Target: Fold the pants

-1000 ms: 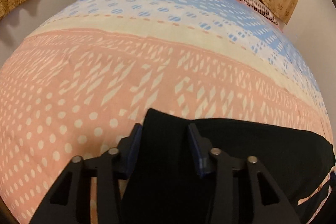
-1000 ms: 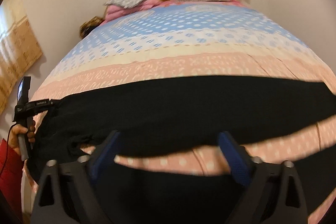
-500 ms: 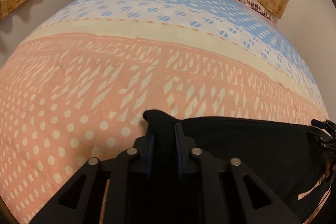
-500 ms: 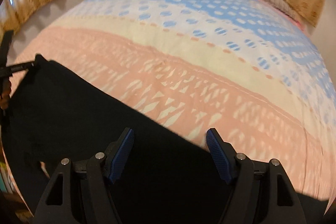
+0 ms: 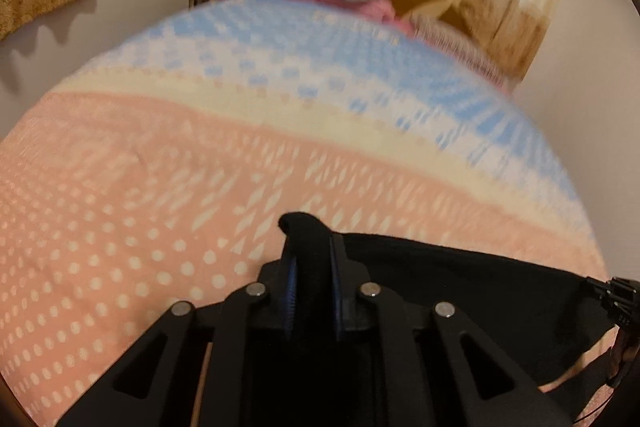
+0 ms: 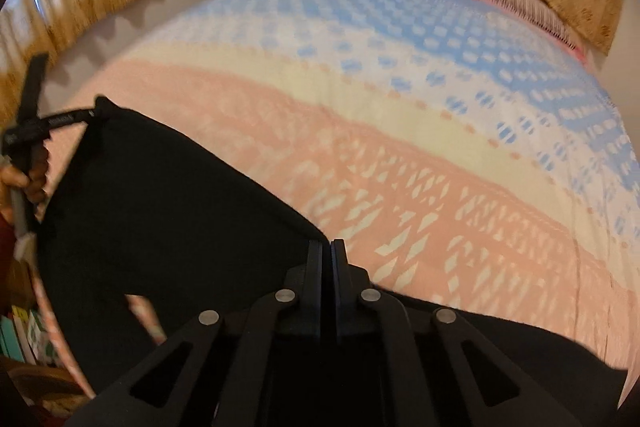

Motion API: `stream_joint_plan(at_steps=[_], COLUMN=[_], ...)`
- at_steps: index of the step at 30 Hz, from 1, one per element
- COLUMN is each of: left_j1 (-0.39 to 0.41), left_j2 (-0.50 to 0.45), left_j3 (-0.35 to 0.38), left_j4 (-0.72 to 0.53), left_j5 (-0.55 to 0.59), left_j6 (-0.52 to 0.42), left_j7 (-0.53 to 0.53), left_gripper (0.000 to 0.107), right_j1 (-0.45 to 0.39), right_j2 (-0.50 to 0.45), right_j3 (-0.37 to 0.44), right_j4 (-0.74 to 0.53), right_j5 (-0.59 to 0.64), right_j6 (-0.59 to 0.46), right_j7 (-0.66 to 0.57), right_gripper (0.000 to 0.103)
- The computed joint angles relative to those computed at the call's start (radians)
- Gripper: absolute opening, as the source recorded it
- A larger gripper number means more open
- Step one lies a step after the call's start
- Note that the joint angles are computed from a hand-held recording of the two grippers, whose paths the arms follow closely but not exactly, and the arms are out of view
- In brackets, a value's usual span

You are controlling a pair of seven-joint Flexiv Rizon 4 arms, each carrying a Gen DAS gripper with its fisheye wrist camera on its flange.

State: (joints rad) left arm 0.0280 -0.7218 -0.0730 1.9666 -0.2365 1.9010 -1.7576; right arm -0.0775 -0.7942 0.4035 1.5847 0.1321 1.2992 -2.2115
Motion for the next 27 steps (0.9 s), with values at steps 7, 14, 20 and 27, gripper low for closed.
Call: stream_joint_plan(at_steps=[7, 14, 20, 27], left_j1=[0.057, -0.093, -0.164, -0.222], left_j2=[0.111, 0.113, 0.057, 0.008], left_j3=[-0.046, 0.049, 0.056, 0.046], left_j4=[0.217, 0.353, 0.405, 0.434], left_j5=[0.147, 0.091, 0.027, -0.060], left_j6=[0.281, 0.450, 0.627, 0.724], left_j7=[-0.093, -0.073, -0.086, -0.047], left_gripper=[0.015, 0.015, 0.015, 0.015], right_j1=[-0.339, -0.445, -0.427, -0.432], right_j2=[0.136, 0.193, 0.152, 0.063], right_j3=[0.373, 0.451, 0.360, 0.275], right_j4=[0.198, 0.343, 0.224, 0.076], right_j5=[0.237, 0.393, 0.492, 0.679], right_j6=[0.087, 0.059, -0.192, -0.403], right_j7=[-0.295, -0.462, -0.304, -0.146], right_gripper=[0.000, 0.000, 0.001, 0.050])
